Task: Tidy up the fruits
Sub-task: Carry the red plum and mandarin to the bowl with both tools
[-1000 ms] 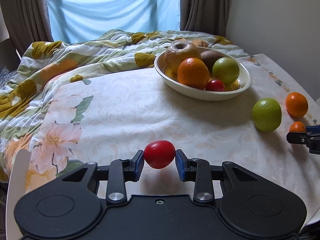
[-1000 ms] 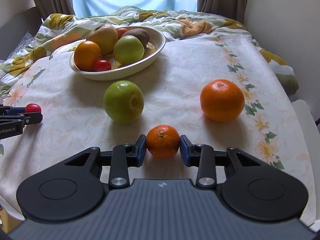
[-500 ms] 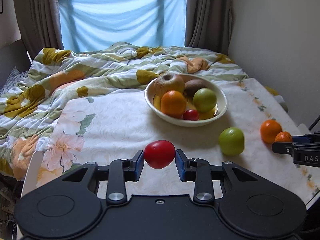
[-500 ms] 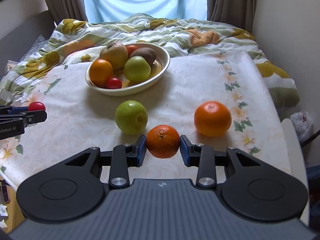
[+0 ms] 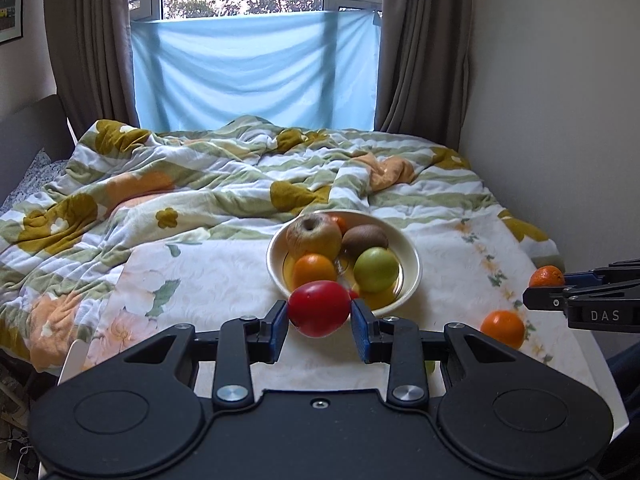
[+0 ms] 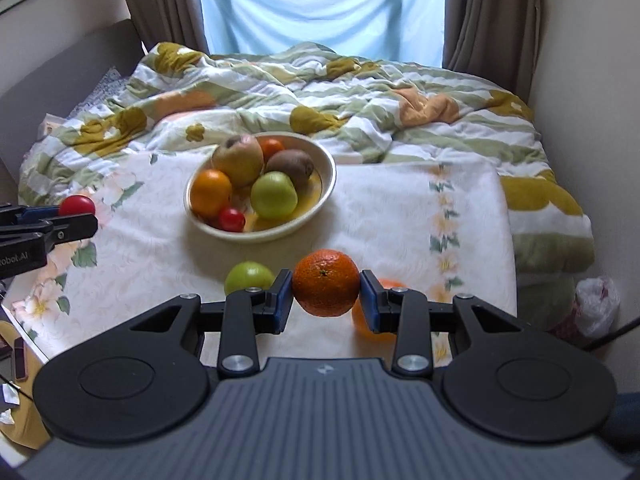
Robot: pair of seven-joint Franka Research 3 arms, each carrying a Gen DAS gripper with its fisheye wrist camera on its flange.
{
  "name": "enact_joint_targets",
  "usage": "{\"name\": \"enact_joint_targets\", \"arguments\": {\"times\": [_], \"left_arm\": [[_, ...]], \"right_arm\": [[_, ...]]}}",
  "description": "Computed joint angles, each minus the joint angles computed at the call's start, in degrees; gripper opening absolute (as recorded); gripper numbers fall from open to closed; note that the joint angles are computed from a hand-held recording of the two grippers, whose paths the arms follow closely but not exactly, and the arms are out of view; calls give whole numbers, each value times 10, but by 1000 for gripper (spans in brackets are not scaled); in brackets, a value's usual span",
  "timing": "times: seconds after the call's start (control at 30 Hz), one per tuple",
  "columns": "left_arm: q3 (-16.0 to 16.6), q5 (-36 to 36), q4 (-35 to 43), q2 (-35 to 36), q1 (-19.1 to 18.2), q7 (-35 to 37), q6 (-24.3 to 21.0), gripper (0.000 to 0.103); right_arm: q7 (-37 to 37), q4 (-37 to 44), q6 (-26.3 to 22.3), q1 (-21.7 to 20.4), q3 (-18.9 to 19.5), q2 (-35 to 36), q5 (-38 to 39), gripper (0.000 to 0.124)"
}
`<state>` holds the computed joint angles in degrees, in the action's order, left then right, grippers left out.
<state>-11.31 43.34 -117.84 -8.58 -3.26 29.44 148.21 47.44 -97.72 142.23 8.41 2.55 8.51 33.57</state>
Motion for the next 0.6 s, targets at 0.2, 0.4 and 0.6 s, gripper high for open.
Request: {"name": "enact_joint_targets", "arguments": {"times": [0.2, 0.4, 0.6], "left_arm": [[10, -12, 58, 46, -2, 39, 3, 38], [29, -54, 128, 113, -4, 110, 16, 38], [43, -113, 204, 189, -6, 189, 20, 38]], "right_arm": [[3, 68, -20, -4, 3, 40, -4, 51], [39, 159, -39, -2, 9, 98, -25, 51], [88, 266, -68, 5, 15, 177, -62, 51]]}}
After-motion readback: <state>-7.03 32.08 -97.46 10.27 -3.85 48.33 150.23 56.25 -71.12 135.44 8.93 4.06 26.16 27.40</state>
